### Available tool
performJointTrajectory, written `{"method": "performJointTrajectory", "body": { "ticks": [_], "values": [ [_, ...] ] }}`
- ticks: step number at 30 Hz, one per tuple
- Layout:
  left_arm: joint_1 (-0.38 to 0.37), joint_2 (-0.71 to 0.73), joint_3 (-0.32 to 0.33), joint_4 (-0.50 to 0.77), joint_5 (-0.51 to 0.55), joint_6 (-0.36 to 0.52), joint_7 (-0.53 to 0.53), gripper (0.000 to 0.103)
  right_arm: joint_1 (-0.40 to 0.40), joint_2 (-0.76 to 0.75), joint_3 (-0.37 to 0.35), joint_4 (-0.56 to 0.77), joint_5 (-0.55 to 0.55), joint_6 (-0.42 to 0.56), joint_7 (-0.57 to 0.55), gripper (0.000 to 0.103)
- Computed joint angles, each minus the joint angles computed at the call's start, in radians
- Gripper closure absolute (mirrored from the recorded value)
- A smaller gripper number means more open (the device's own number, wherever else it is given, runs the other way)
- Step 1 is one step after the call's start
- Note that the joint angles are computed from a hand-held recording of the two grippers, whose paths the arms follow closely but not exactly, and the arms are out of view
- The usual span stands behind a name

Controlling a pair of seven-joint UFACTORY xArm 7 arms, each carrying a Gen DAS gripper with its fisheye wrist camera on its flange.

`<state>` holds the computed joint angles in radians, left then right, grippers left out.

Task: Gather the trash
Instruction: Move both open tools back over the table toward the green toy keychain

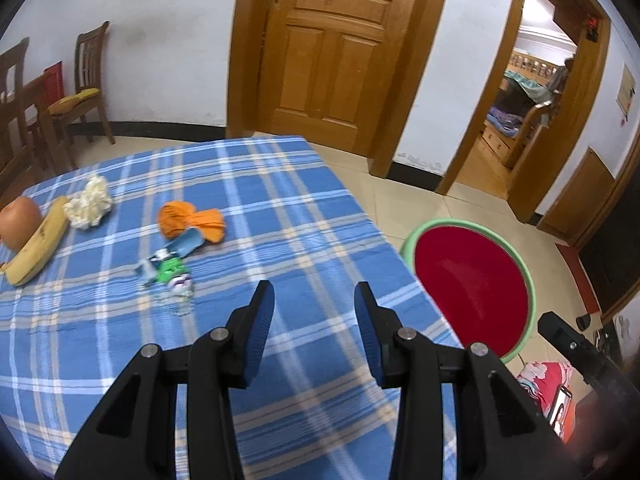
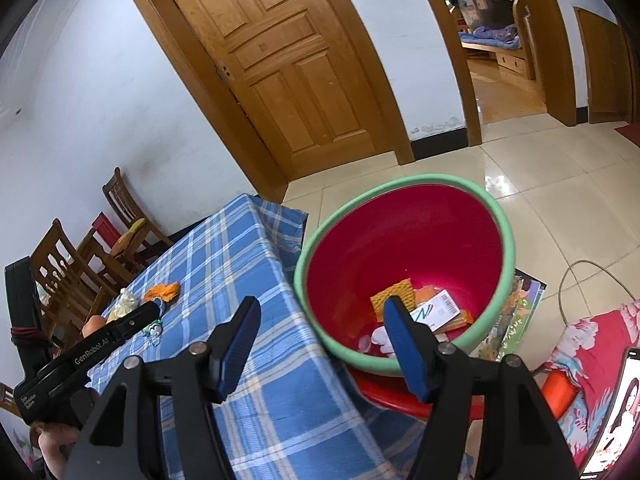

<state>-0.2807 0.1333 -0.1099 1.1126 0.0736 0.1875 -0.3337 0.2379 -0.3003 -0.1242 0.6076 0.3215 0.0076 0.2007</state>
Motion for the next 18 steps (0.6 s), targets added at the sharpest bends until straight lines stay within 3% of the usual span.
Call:
{"method": "performJointTrajectory", "body": {
  "ticks": [7,12,18],
  "values": [
    [0.028,-0.024,0.024,-0.049,0.005,-0.014,-0.029,0.062,0.003,0.015,0.022,0.009,-0.009,0.005,0.007,0.036],
    [0.038,-0.024,0.056,-0.066,0.077,-0.01,-0.111,0.062,0.011,0.03,0.033,0.019,-0.011,0.006,0.015,0.035],
    [0.064,0.019,0.068,-0.036,0.086,0.022,-0.154,0.062,0.007,0.046,0.047,0.03,-0.011,0.015,0.016,0.035]
  ]
}}
